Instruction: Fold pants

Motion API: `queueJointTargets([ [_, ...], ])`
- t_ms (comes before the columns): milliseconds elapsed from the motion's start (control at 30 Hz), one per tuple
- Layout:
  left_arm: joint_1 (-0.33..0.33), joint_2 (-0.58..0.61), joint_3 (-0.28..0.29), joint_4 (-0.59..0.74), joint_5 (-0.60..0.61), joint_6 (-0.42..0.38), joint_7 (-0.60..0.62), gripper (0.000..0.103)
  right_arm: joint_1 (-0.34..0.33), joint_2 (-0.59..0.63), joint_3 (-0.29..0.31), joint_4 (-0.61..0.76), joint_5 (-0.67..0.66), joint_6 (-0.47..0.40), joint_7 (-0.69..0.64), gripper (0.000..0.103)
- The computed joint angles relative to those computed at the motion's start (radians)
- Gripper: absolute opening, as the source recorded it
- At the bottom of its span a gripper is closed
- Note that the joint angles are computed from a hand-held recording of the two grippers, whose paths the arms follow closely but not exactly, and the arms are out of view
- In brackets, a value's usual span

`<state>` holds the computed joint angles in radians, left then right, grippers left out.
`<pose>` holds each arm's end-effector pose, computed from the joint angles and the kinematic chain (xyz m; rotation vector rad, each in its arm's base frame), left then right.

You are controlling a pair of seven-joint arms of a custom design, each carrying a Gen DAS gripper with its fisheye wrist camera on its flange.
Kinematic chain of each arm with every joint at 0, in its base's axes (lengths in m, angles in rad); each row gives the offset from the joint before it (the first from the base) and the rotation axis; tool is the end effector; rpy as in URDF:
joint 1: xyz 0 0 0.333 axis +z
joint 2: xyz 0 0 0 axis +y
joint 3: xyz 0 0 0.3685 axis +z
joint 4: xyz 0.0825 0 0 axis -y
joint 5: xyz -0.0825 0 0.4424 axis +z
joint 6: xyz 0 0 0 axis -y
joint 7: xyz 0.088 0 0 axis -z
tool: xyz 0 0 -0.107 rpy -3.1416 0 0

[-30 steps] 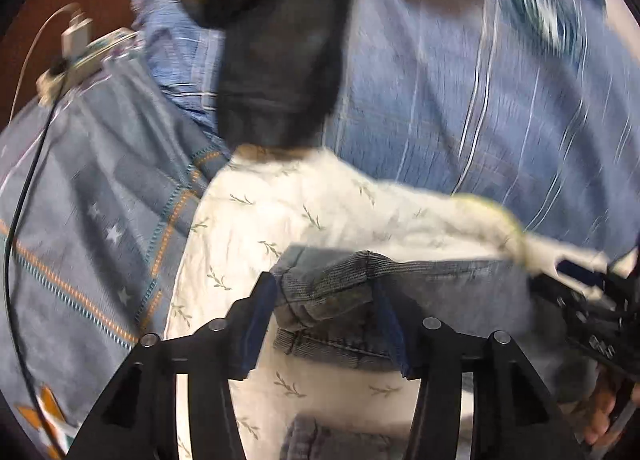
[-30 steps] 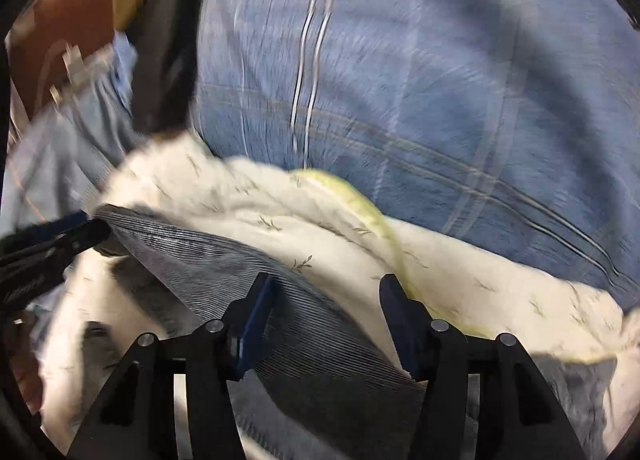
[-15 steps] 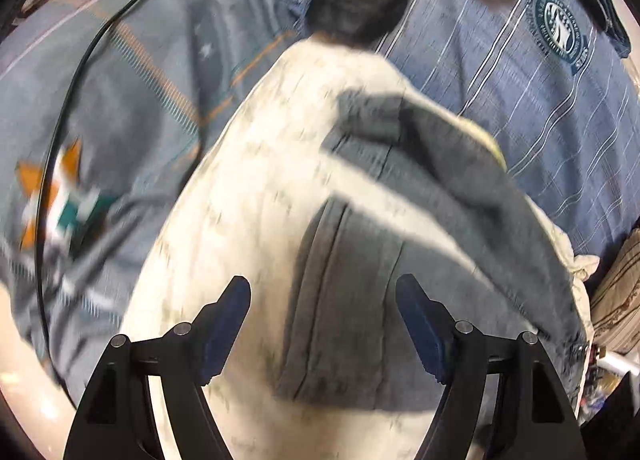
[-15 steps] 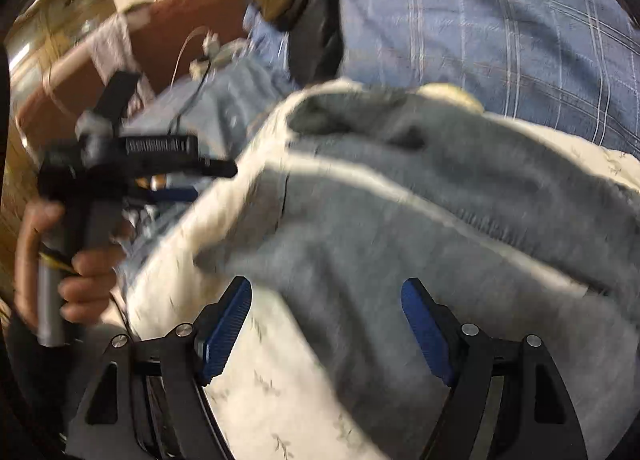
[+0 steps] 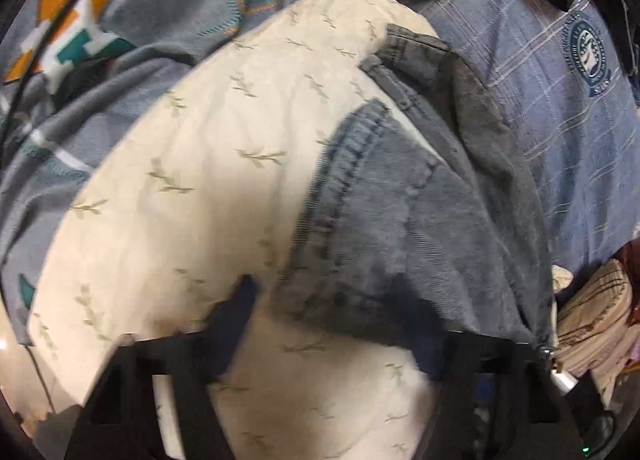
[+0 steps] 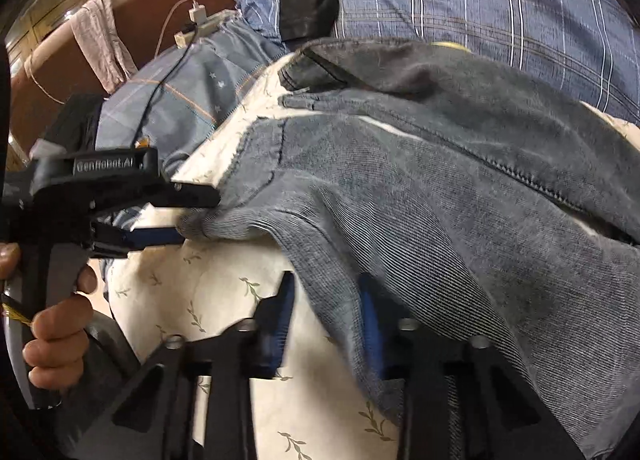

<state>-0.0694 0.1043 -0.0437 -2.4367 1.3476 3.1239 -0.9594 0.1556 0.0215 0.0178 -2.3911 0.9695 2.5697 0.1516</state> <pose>0.5028 -0.1417 0.2942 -2.8286 0.7137 -0.8862 0.5392 0.0810 0.3281 -2.3638 0.9637 -0.0607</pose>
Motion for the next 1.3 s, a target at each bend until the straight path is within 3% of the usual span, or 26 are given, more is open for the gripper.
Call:
queueJointTargets([
  [67, 0.033, -0.013, -0.054, -0.011, -0.057, -0.028, 0.041, 0.028, 0.001, 0.005, 0.000, 0.001, -0.019, 0.006, 0.016, 0.012],
  [100, 0.024, -0.018, -0.052, -0.020, -0.113, -0.044, 0.090, 0.022, 0.000, 0.006, 0.000, 0.002, -0.025, 0.006, 0.019, 0.008],
  [133, -0.014, -0.030, -0.015, -0.022, -0.099, -0.051, 0.070, 0.021, 0.002, 0.010, 0.002, 0.004, -0.042, 0.011, 0.029, 0.006],
  [167, -0.023, -0.050, -0.010, -0.019, -0.015, -0.082, -0.017, 0.019, 0.001, 0.012, 0.002, 0.005, -0.054, 0.011, 0.035, 0.005],
  [233, -0.029, -0.147, -0.043, -0.045, 0.206, -0.218, -0.258, 0.015, -0.007, 0.003, -0.004, 0.010, -0.057, -0.031, 0.036, 0.004],
  [300, -0.029, -0.225, -0.093, -0.084, 0.279, -0.349, -0.360, 0.011, -0.020, -0.029, -0.015, 0.011, -0.023, -0.110, 0.024, 0.005],
  [333, -0.033, -0.252, -0.113, -0.102, 0.222, -0.410, -0.313, 0.011, -0.020, -0.044, -0.018, 0.005, -0.007, -0.127, 0.011, 0.006],
  [367, -0.030, -0.253, -0.120, -0.107, 0.172, -0.422, -0.273, 0.011, -0.020, -0.055, -0.021, 0.003, 0.001, -0.152, 0.005, 0.007],
  [433, -0.014, -0.214, -0.107, -0.106, 0.030, -0.376, -0.156, 0.011, -0.009, -0.060, -0.015, -0.009, -0.017, -0.142, 0.025, 0.007],
  [500, -0.001, -0.173, -0.099, -0.103, -0.131, -0.335, -0.005, 0.012, 0.011, -0.037, 0.001, -0.025, -0.060, -0.066, 0.041, 0.008],
  [567, 0.007, -0.142, -0.097, -0.100, -0.248, -0.309, 0.102, 0.014, 0.012, -0.002, -0.001, -0.019, -0.113, -0.065, 0.096, 0.012],
  [633, 0.008, -0.131, -0.105, -0.086, -0.281, -0.327, 0.139, 0.015, 0.000, -0.009, -0.007, -0.025, -0.059, -0.089, 0.054, 0.016],
  [700, -0.002, -0.150, -0.123, -0.076, -0.237, -0.401, 0.097, 0.021, -0.019, -0.015, -0.023, -0.003, -0.071, -0.189, 0.068, 0.045],
  [733, -0.011, -0.161, -0.136, -0.067, -0.222, -0.454, 0.084, 0.024, -0.028, -0.025, -0.030, 0.003, -0.057, -0.225, 0.058, 0.051],
  [833, -0.045, -0.212, -0.181, -0.067, -0.174, -0.611, 0.027, 0.041, -0.043, -0.076, -0.045, 0.008, 0.003, -0.269, -0.001, 0.054],
  [900, -0.060, -0.236, -0.194, -0.067, -0.167, -0.653, 0.009, 0.053, -0.044, -0.091, -0.051, 0.025, 0.015, -0.280, -0.017, 0.053],
  [1033, -0.049, -0.230, -0.169, -0.013, -0.190, -0.580, 0.118, 0.054, -0.032, -0.046, -0.040, 0.108, 0.002, -0.245, 0.008, 0.054],
  [1167, 0.030, -0.180, -0.102, 0.047, -0.126, -0.344, 0.130, 0.054, -0.019, 0.041, -0.015, 0.214, -0.047, -0.204, 0.086, 0.053],
  [1233, 0.078, -0.120, -0.064, 0.090, -0.054, -0.195, 0.089, 0.054, -0.013, 0.100, -0.001, 0.282, -0.084, -0.186, 0.159, 0.058],
  [1300, 0.101, -0.071, -0.040, 0.123, 0.006, -0.131, 0.076, 0.054, -0.008, 0.150, 0.013, 0.337, -0.122, -0.173, 0.199, 0.065],
])
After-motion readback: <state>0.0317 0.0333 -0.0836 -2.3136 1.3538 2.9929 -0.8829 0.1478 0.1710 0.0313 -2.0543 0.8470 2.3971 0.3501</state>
